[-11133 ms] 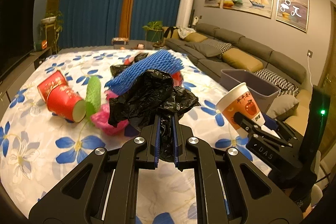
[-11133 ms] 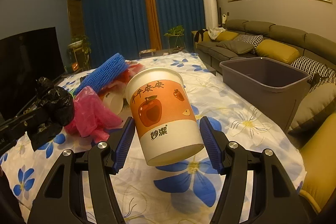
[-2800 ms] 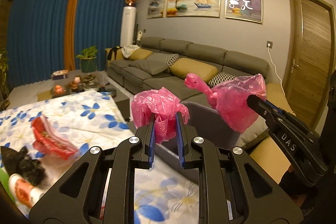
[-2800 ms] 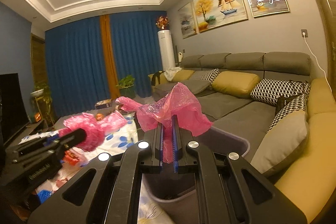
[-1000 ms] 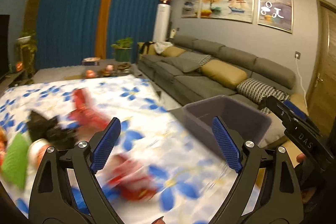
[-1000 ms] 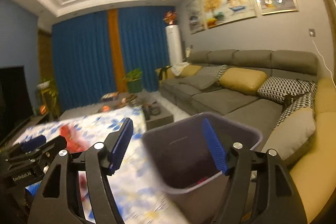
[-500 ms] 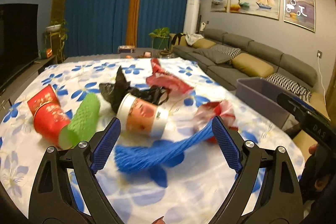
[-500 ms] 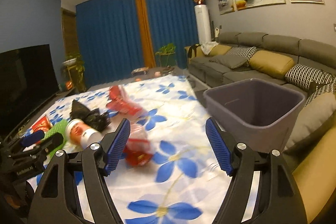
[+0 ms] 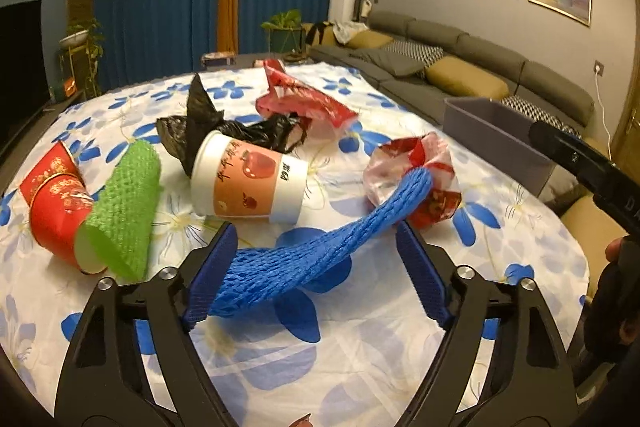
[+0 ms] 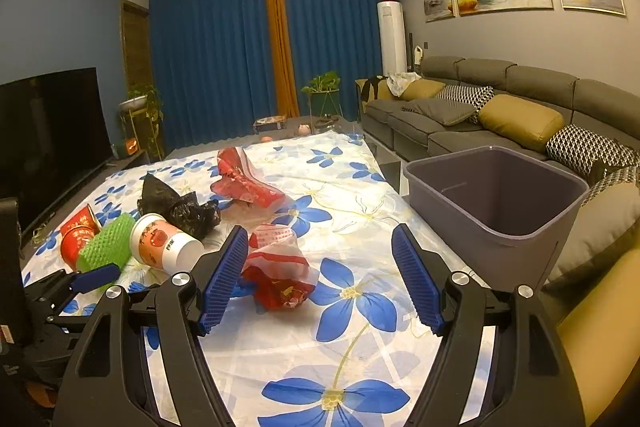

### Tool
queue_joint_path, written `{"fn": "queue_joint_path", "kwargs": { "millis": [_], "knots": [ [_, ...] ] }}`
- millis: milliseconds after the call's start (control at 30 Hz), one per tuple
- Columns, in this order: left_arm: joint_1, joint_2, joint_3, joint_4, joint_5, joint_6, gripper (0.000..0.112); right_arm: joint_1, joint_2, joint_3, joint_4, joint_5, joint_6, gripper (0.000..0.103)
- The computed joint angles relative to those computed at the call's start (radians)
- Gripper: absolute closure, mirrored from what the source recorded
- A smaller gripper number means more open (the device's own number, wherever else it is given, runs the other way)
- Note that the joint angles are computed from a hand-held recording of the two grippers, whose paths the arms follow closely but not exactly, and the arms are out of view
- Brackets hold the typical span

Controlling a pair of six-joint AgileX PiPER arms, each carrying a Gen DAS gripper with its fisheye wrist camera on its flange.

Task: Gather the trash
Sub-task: 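Return both tools to the table and grasp the blue foam net with the left tool, then lift the blue foam net with the left tool while the right tool grasps the red-and-white wrapper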

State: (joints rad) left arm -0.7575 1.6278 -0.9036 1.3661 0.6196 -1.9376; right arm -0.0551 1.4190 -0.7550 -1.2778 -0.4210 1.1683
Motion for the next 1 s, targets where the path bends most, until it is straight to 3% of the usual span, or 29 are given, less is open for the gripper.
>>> {"fn": "queue_joint_path", "kwargs": {
  "millis": [300, 433, 567, 867, 1000],
  "knots": [
    [0.067, 0.049, -0.057, -0.153, -0.109, 0.199, 0.061, 0.024, 0.062, -0.037, -0.007, 0.018, 0.009, 0.03],
    [0.093, 0.058, -0.068, -0.214, -0.154, 0.266, 0.088, 0.042, 0.085, -0.052, -0.016, 0.029, 0.02, 0.03],
    [0.104, 0.051, -0.058, -0.202, -0.187, 0.254, 0.104, 0.047, 0.102, -0.066, -0.047, 0.03, 0.044, 0.03],
    [0.089, -0.029, 0.02, -0.061, -0.211, 0.08, 0.106, 0.086, 0.138, -0.094, -0.101, 0.049, 0.092, 0.03],
    [0.064, -0.08, 0.05, -0.022, -0.162, 0.025, 0.106, 0.122, 0.161, -0.117, -0.115, 0.073, 0.107, 0.03]
  ]
}}
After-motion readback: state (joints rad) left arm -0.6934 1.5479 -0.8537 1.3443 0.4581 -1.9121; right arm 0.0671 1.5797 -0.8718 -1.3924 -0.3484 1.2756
